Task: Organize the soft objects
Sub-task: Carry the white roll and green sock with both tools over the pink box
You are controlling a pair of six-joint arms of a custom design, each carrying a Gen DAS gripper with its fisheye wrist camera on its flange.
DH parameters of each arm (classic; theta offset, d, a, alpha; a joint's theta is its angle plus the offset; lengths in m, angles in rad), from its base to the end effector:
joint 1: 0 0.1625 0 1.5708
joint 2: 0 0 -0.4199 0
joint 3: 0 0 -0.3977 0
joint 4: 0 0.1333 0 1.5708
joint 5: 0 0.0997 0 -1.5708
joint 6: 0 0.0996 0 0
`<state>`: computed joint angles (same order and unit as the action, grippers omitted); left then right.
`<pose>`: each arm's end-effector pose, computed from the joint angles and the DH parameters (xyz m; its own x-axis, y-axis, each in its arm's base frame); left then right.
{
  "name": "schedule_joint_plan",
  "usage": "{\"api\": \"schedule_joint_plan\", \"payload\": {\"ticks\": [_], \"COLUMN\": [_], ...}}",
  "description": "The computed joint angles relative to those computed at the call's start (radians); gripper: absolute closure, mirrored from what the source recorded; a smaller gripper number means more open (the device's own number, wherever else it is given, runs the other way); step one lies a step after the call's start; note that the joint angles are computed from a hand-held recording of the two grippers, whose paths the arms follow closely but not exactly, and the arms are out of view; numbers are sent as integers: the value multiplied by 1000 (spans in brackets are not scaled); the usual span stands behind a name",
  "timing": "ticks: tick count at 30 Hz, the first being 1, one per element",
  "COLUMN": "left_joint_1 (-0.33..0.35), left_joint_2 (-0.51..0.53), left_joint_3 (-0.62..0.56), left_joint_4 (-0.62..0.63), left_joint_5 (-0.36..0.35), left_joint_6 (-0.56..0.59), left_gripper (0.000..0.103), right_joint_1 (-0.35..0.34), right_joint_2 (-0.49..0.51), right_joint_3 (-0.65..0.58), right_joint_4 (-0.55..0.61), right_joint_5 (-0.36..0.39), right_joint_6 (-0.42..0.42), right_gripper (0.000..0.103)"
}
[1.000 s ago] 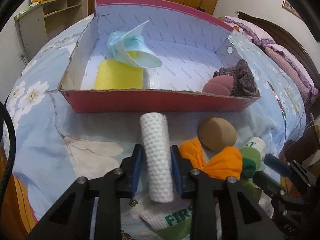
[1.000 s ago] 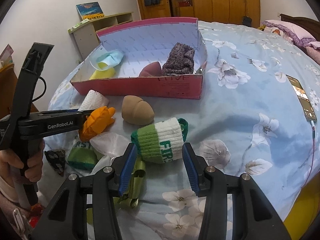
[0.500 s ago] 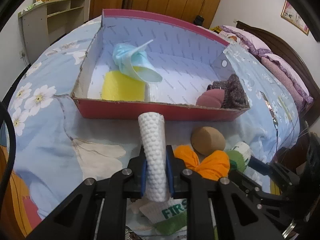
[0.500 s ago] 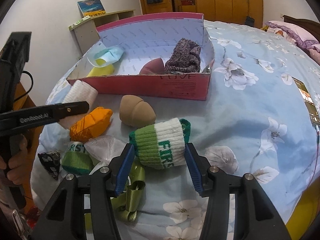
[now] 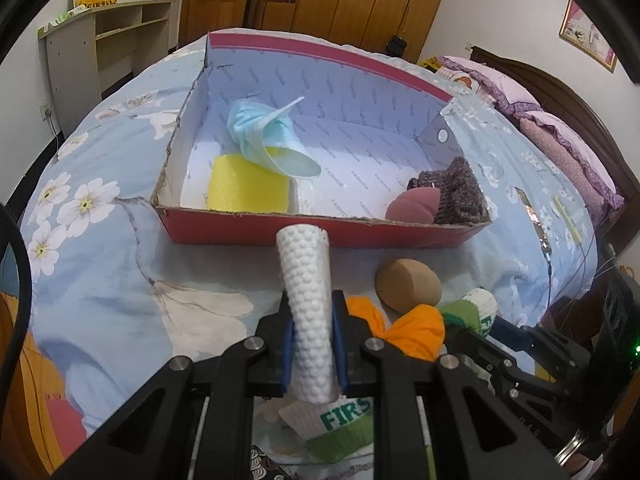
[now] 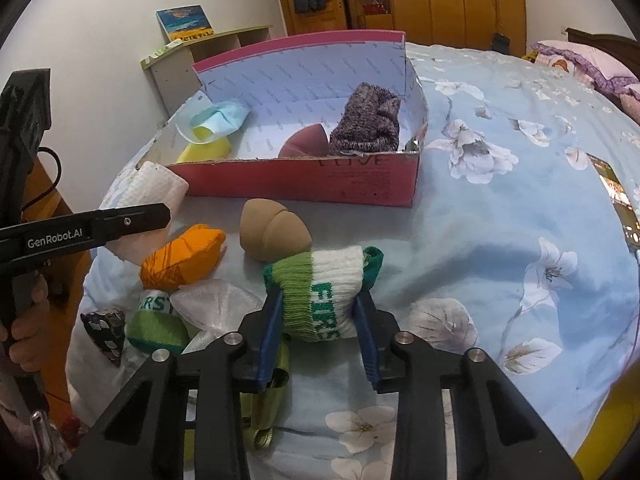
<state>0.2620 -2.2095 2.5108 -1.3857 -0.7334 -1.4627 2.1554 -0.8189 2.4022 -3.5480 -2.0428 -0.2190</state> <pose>-0.1264 -0.2485 0.2761 -0.8314 -0.1482 -0.5356 0.2532 0.7569 -0.6025 0.2985 -0.2916 0.0279 -0.7083 -0.5050 0.4932 -0.6797 0.6765 -0.2834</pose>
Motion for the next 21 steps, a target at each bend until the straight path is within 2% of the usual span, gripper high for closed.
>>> {"api": "schedule_joint_plan", "payload": {"ticks": [10,21], "left_joint_1": [-52,-39], "left_joint_2": [2,59], "left_joint_3": [-26,-57], "left_joint_4": [63,-11], "left_joint_5": [5,39], "left_joint_6": [-53,18], "left_gripper": [86,86], "right_joint_1": [44,52], "right_joint_2": [-35,-77], "right_joint_3": [4,-15], "right_joint_4": [-10,27], "right_joint_5": [5,21], "right_joint_6": [-8,-2], "right_gripper": [70,70]}}
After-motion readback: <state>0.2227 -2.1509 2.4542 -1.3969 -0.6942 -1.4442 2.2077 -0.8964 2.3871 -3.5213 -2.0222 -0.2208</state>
